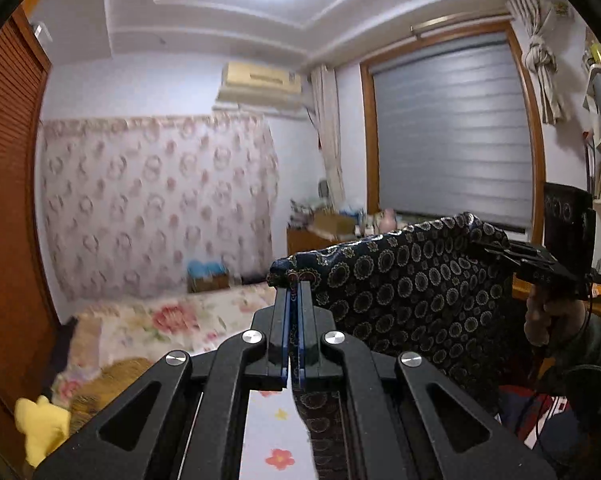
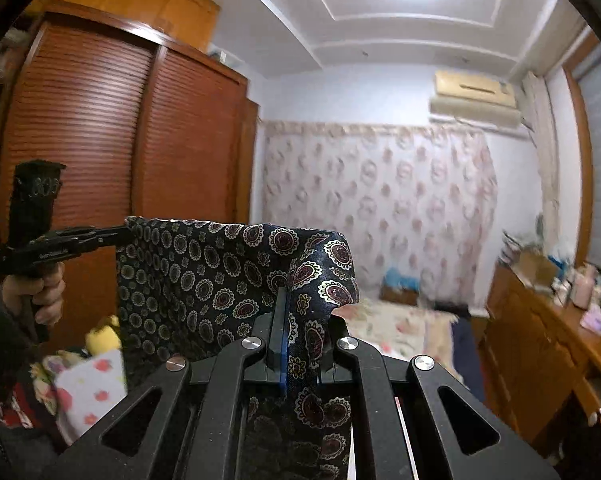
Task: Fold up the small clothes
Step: 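Grasp the folded bundle with both tools and lift it off the bed, then lower the bundle onto the bed and open both tools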
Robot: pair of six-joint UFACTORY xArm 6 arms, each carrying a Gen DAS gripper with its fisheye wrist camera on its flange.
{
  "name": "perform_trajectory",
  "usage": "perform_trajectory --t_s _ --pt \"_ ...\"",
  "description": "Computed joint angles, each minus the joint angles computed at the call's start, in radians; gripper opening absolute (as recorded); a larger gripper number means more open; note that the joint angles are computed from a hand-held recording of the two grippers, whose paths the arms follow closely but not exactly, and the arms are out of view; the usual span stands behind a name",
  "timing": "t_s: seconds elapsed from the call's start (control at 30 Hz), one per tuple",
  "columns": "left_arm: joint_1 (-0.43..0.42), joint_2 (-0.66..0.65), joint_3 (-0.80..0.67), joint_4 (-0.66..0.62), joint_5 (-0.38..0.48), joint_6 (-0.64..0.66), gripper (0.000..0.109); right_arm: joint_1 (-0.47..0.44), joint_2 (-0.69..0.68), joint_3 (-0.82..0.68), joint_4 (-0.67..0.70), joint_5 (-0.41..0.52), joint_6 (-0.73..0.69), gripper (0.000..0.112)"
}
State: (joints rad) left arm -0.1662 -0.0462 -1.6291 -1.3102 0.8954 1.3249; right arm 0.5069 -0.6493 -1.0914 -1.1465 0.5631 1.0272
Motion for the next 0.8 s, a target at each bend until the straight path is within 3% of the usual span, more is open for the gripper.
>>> perform_trajectory --t_s 0.17,0.37,0.4,0.47,0.53,0.57,0.63,0.7,0.77,0.8 --pt "0.023 0.077 -0.096 0.01 -0.03 -0.02 0.003 -0.005 0.084 -0.106 0.107 -0.033 -0.117 0.008" --pt "-0.051 0.463 -0.462 0.279 -0.154 -0.219 0.004 -0.217 0.319 -0.234 0.46 -0.115 -0.388 0.01" --pt "-0.053 0.54 -0.556 0.365 -0.136 -0.271 0.011 -0.237 0.39 -0.292 0.506 -0.082 -0.418 0.011" --pt "-0.069 0.737 -0.765 0.532 -0.098 -0.443 0.025 -0.27 0.532 -0.407 0.639 0.036 -0.532 0.028" --pt "-0.062 0.881 -0.952 0.604 0.002 -0.517 0.048 -0.297 0.644 -0.494 0.705 0.147 -0.581 0.029" --pt "-0.061 0.923 -0.993 0.635 0.029 -0.535 0.051 -0.305 0.669 -0.501 0.719 0.169 -0.587 0.029" --pt "-0.062 0.917 -0.948 0.653 0.039 -0.53 0.055 -0.323 0.681 -0.472 0.776 0.177 -0.624 0.03" --pt "-0.066 0.822 -0.758 0.658 -0.017 -0.485 0.058 -0.326 0.669 -0.443 0.776 0.191 -0.613 0.04" --pt "-0.071 0.713 -0.55 0.639 -0.092 -0.423 0.058 -0.323 0.671 -0.448 0.793 0.198 -0.625 0.044" --pt "-0.065 0.649 -0.446 0.621 -0.088 -0.383 0.058 -0.304 0.631 -0.403 0.769 0.197 -0.592 0.045"
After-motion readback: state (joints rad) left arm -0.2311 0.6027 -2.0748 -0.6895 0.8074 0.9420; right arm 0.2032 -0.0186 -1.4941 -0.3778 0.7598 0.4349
